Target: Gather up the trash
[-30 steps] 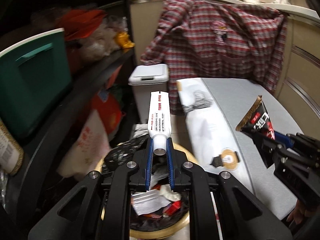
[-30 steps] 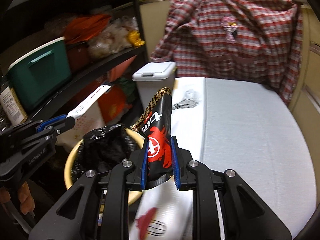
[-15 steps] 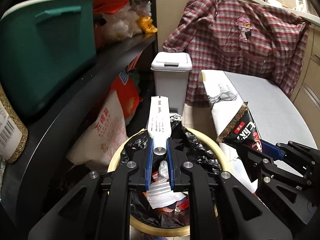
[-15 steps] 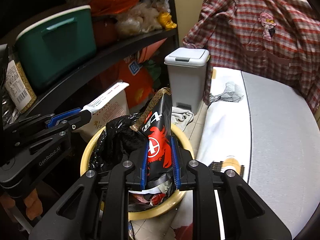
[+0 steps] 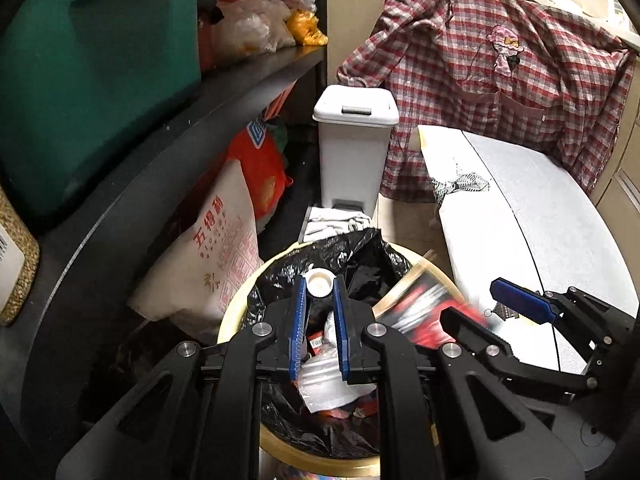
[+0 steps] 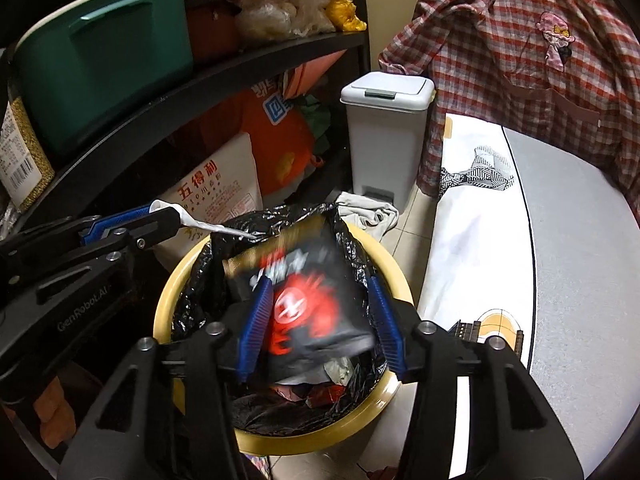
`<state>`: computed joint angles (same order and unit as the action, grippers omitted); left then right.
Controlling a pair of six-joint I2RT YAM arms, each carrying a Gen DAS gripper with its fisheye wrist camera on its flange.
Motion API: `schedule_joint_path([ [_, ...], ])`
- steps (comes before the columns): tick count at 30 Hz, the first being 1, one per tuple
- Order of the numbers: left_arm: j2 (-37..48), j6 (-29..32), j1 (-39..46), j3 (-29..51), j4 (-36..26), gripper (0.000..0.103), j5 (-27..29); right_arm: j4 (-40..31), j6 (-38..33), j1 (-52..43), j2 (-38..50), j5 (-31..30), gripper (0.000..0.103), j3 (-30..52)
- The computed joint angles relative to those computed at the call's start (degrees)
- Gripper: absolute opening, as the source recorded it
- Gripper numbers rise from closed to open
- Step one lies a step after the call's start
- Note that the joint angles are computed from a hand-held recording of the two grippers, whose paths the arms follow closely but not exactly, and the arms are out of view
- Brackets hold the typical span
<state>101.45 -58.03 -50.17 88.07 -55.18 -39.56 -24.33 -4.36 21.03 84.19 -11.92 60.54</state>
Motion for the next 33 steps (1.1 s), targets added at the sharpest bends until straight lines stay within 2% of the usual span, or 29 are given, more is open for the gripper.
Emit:
schedule_joint_path([
  [1,0.57,-0.36,0.07,0.69,-0.87,0.030,0.19,-0.04,0.00,-0.05,-0.07,-0.11,0.060,-0.13],
  [2,1.05,-0.89,0.04,1.35,-1.94,0.062,-0.27,0.06,-0.07,-0.12,-0.32,-0.09,0.062,-0.36],
  [3,1.64,-2.19,-0.43,2.29,-3.63,0.079,-2.27,0.29,-0.12,-0.16,-0.60,0.14,0.065,-0.66],
  [5,1.51,-3.06,-1.29,2.71,-4.78,0.081,-5.06,0.77,-0.29,-0.37,-1.33,0.95,0.067,-1.25],
  [12,3.06,-5.12,-1.69,5.06,-8.08,0.085,-5.56,0.24,0.76,-2.80,-2.81,1.86,0.077,-1.02],
  [21,3.57,-6.06,-3.66,8.07,-9.52,0.085,-7.94,-0.38,-1.43,-6.78,-7.42,2.03,0.080,-2.76],
  [24,5.47,-6.32,-4.75,12.11,-11.88,0.086,-9.47,-1.35,-3.30,-10.24,-9.57,1.87,0.080,-2.99],
  [27,7.57,-4.65,-5.63,16.49,-11.58,0.086,-9.56,-2.39,-4.73,-16.26,-12.52,-0.72,0.080,-2.48],
  [31,12.49,0.60,-7.95,25.91,-9.98,0.088,-11.32,-2.23,-7.57,-26.49,-16.68,-5.81,0.082,-1.25],
  [33,15.92,3.59,-9.56,31.85,-8.86,0.093,-13.35,-1.32,-7.85,-30.40,-17.98,-7.39,0.084,-0.90],
])
